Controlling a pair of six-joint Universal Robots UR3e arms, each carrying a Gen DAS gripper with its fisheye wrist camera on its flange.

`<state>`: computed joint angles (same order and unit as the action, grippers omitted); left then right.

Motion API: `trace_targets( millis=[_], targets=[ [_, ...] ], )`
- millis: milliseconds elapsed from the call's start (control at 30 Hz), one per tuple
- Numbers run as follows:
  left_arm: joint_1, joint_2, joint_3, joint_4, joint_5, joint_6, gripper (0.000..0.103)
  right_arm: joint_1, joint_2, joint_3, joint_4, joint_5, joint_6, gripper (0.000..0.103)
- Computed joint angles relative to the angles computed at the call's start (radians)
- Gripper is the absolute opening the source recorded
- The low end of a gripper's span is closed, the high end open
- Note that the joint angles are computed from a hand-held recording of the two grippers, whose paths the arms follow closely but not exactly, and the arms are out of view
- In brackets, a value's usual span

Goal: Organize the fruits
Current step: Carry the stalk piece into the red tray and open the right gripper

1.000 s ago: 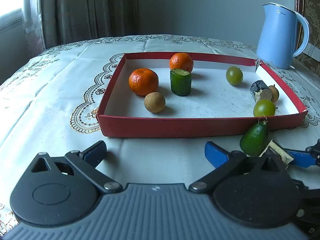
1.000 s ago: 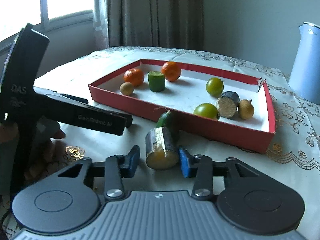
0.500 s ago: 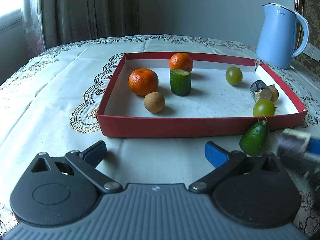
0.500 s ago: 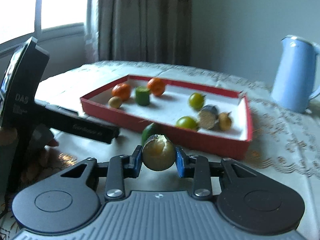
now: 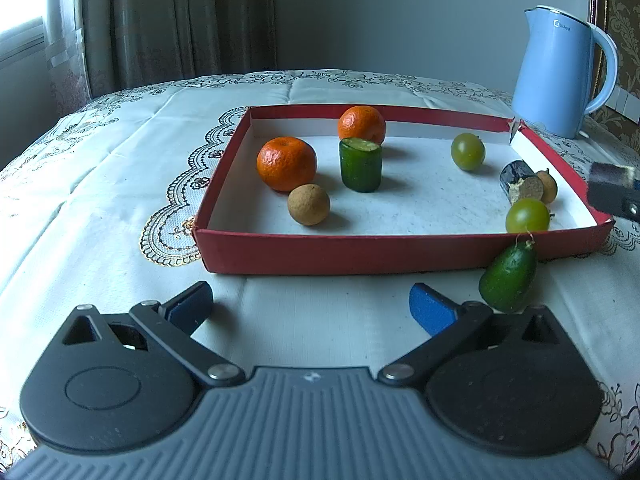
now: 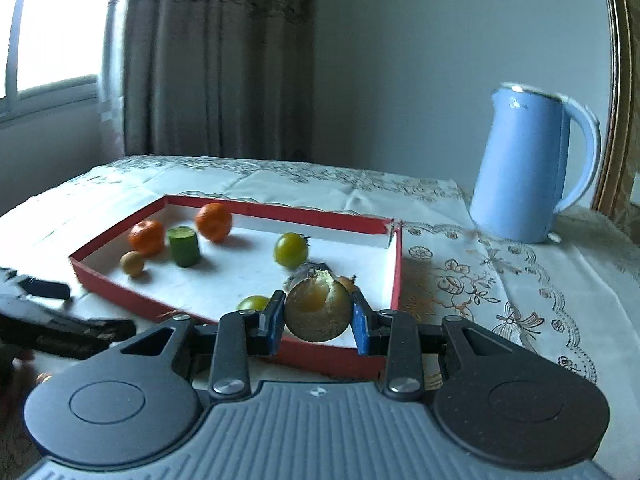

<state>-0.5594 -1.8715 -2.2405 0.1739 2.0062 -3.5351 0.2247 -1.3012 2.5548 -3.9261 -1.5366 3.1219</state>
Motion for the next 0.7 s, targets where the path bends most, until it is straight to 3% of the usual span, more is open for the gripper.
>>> trace_targets(
  millis=[367,700],
  targets=[
    [0.0,0.0,0.0,0.001,0.0,0.0,0.103,-0.026,0.065,-0.171,0.238,-0.002,0.032,0.033],
    [0.0,0.001,-0.002,0.002,-0.001,0.0,0.103,0.005,0.086,-0.239,0.331,-0.046,0.025,0.033]
  ],
)
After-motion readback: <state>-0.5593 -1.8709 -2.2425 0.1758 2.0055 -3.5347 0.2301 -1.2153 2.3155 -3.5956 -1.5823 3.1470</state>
